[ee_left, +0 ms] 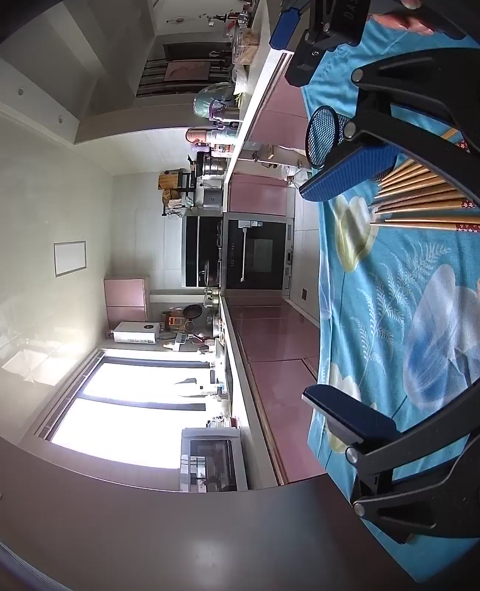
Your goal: Organize utensils
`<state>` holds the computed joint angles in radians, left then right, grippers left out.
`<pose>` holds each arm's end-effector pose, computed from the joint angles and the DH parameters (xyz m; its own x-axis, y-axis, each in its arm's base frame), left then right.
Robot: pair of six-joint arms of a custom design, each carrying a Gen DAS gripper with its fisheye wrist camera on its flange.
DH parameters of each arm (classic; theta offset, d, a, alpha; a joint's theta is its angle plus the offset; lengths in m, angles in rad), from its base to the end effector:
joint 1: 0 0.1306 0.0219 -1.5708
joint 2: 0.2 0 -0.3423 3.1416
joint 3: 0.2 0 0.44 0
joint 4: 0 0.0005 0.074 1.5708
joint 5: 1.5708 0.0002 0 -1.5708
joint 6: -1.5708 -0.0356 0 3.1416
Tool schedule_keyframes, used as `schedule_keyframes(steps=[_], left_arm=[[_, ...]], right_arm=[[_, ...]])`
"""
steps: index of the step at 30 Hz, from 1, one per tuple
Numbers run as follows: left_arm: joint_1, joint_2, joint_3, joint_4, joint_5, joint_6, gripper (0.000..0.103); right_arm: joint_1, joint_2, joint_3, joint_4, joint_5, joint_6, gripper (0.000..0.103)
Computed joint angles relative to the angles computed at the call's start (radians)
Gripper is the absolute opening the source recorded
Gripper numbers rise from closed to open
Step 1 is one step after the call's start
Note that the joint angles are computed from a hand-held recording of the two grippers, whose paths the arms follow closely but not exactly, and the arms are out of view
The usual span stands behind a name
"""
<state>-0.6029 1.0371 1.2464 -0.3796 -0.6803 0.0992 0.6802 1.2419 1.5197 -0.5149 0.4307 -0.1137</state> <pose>0.3751 -0.2317 0.5280 -0.1320 -0.0026 -0.9912 -0.0833 0.9965 0.0085 0.4018 0.3053 0.5656 -0.2105 -0.0377 -0.9769 -0.2336 0.9722 0.0129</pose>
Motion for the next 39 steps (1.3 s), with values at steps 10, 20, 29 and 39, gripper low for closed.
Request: schedule_keyframes(steps=[10,20,29,39], left_arm=[[-0.006,-0.005,-0.005,0.005,-0.010,0.001,0.098],[0.003,0.001,0.004,-0.018,0.009,0.023,0.098],[0.001,0.007,0.006,-0.020,0.013,0.027,0.098],[0.004,-0.001,0.000,-0.018,0.020,0.027,0.098]], right_arm=[[0.000,0.001,0.000,0.002,0.004,0.002,0.097],[0.003,-0.001,-0.002,0.005,0.006,0.003,0.097],[-0.003,-0.001,-0.017,0.021,0.003,0.001,0.097],[0.000,-0.003,-0.010,0.012,0.005,0.001,0.097]])
